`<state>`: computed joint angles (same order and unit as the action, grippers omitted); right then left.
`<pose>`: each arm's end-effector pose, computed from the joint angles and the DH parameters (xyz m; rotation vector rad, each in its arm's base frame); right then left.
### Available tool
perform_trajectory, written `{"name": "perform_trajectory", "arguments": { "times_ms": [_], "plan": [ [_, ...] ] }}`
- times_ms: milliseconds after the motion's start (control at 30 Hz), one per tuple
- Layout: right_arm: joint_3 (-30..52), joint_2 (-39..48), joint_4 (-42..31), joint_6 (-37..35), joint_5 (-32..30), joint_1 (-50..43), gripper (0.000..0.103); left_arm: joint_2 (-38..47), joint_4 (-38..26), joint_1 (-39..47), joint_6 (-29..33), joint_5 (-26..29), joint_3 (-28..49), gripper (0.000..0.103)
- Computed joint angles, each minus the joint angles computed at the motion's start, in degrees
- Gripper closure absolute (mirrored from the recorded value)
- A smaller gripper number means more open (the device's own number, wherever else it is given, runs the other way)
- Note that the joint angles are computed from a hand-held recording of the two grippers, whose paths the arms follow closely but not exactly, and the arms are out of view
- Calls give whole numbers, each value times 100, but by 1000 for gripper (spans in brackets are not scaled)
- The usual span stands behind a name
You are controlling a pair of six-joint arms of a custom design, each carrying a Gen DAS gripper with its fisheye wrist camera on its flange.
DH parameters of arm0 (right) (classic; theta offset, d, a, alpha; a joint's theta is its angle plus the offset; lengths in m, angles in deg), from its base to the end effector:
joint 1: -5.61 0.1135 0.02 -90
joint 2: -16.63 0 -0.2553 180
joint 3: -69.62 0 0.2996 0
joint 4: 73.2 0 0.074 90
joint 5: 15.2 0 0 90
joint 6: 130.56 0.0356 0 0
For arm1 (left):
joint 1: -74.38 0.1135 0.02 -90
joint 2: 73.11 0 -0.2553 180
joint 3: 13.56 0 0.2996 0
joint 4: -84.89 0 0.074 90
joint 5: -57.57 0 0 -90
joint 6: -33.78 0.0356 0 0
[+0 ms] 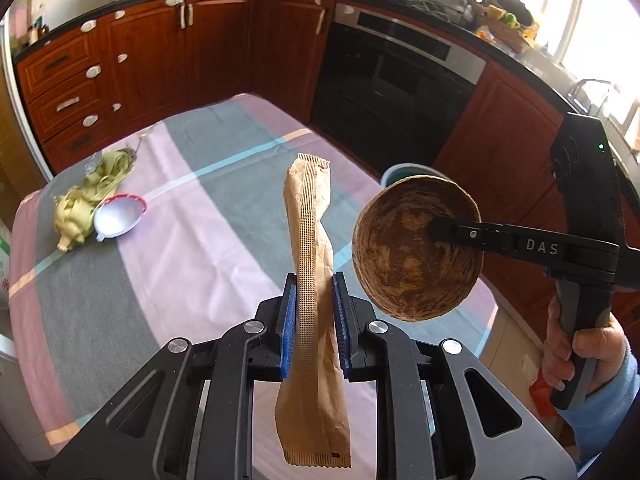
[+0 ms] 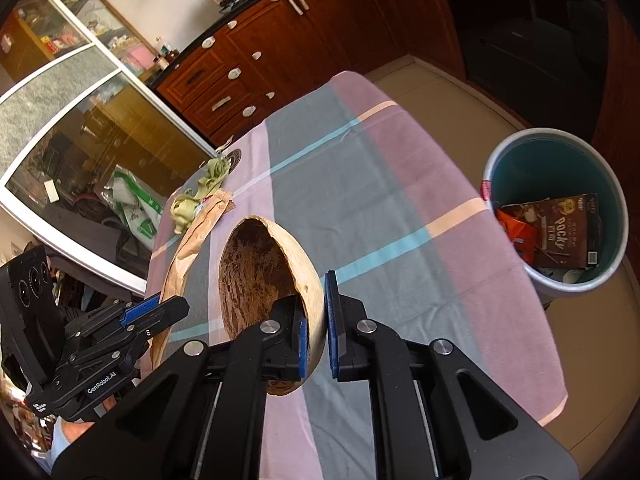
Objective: Collect trash
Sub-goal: 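Lift the wicker bowl and brown paper strip and carry them over the bin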
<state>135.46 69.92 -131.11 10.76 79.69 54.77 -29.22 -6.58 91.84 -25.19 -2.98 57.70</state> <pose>0.1571 0.1771 0.3054 0.0905 2.4856 0.7169 0.1464 0.0277 0.3338 0.4459 2.4674 -0.3634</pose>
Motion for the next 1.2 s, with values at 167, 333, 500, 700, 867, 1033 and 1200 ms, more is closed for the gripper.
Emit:
{"name": "perform_trajectory", "arguments": {
  "times_ms": [167,333,500,700,867,1033,1200],
  "plan": [
    [-438,-969,-348,-138,-174,-695,96,-70,605,-2001,-1405,-817,58,85],
    [-718,-1854,-800,-569,-679,-1845,96,290,1102,-3552,-2437,-1542,183,85],
    [-904,-2489,-1253,-1274,-1571,-3428,96,759,1453,-4498,-3025,-1949,343,85],
    [-1000,-2708,-1653,-2178,-2554,-5074,96,1285,1784,-5252,-3434,-2267,483,85],
    [-999,-2551,-1750,-2696,-2829,-5747,95,1812,2092,-5536,-3610,-2267,577,85],
    [-1037,-2147,-1670,-3263,-3066,-6401,95,2502,2372,-5732,-3726,-2199,792,85],
    [-1158,-1599,-1365,-3539,-3014,-6668,95,3326,2670,-5920,-3726,-2247,1148,85]
  ]
}}
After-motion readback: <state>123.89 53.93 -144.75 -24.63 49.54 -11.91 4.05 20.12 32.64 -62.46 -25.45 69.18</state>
